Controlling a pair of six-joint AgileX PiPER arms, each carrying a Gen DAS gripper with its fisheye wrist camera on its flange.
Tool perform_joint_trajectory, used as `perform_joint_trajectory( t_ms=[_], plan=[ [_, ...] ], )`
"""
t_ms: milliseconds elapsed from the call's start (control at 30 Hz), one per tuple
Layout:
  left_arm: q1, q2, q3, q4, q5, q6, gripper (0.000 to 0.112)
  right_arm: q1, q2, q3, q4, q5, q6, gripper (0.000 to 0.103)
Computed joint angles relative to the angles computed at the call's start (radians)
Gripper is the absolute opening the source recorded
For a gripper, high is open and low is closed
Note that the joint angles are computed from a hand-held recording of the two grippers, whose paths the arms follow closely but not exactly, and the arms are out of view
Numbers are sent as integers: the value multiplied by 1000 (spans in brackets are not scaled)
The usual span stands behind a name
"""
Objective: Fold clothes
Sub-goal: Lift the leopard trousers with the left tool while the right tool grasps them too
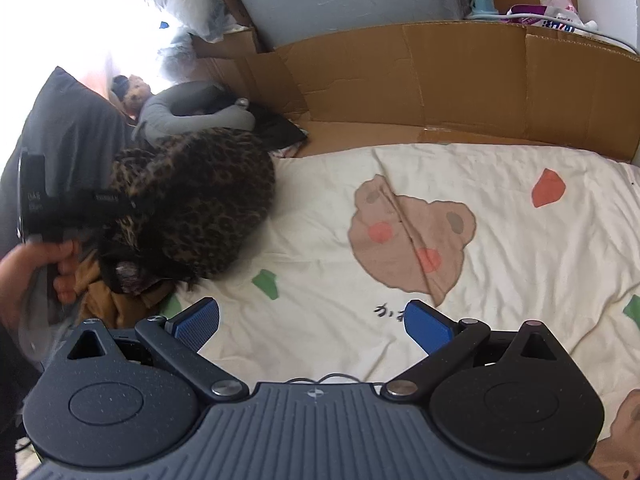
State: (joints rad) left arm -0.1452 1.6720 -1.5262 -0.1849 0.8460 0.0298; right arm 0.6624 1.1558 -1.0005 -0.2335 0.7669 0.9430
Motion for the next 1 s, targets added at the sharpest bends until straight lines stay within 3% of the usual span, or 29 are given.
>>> perform_joint_trajectory(
  t_ms=[200, 367, 600, 1000],
  plan=[
    [-9, -130, 138, -26, 25, -1, 2, 7, -25, -1, 9, -2, 12, 101],
    [-43, -220, 231, -62, 45, 1, 2, -20, -4, -36, 99, -8, -92, 101],
    [-130, -298, 322, -74, 56, -41, 2, -31, 11, -32, 146, -69, -117, 101],
    [-295, -370, 458, -128, -1, -111, 2, -29, 66, 17, 337, -173, -236, 101]
  ],
)
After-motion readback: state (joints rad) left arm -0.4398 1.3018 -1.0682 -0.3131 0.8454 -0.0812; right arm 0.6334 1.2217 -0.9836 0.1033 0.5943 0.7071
